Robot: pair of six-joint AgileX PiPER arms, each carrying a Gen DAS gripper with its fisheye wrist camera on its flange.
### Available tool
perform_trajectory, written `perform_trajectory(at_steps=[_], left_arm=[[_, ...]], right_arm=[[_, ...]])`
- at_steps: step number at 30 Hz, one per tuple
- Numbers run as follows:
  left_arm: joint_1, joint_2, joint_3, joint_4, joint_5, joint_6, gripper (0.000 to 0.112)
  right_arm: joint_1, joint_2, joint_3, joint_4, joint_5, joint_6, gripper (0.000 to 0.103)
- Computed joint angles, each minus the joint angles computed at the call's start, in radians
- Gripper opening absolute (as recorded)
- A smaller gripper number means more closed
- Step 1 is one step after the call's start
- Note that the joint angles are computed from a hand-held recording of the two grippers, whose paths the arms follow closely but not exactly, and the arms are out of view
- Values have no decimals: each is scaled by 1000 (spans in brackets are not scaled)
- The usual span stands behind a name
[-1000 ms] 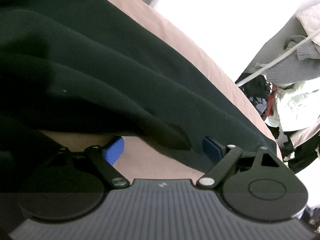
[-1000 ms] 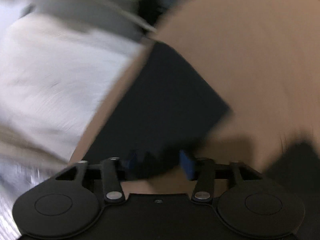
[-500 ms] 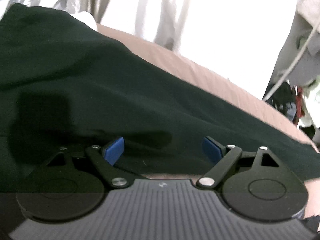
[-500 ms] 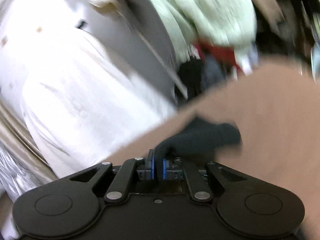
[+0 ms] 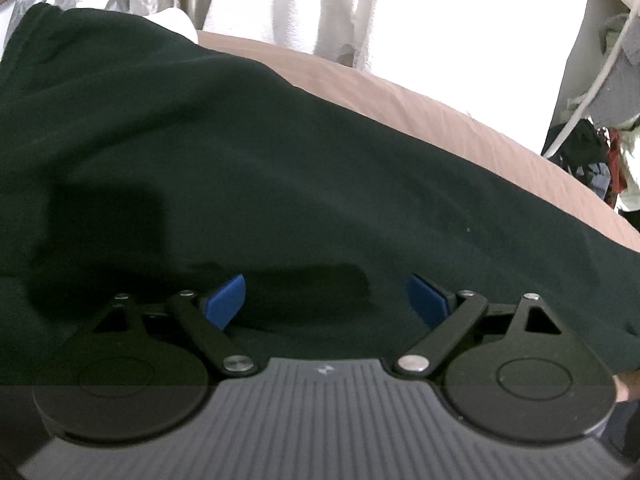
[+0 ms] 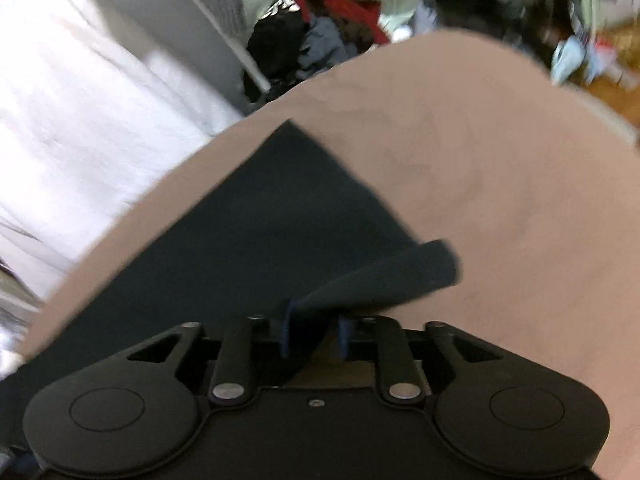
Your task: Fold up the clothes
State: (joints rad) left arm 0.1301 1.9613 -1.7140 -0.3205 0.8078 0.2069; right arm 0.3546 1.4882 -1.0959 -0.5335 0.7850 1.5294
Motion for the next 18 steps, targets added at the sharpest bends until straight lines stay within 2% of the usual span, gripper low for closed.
perform_trajectory(at_steps=[3,5,6,8,10,13,16,18], left_arm=[[-17,-2,17,13,-8,-16,90],[-46,19,-1,38,-10,-55,91],[-69,40,-29,59,-3,-86,91],[-77,63,-57,66,8,-88,91],[-81,89,-94,60,26,-75,91],[-87,162,-226,12,97,-54,91],[-91,256,-417,-8,193,-60,92],[-101,338,-586,2,263,-66,92]], right_arm=[[48,39,-62,-100,171,38,32],[85,60,-89,-184,272,78,38],[101,66,-93,-224,303,102,38],[105,31,-49,-285,275,158,38],[93,-11,14,-358,167,215,42],[-4,-83,125,-446,-57,168,55],[-150,-72,151,-438,-238,130,55],[-232,-63,159,-390,-389,122,55]])
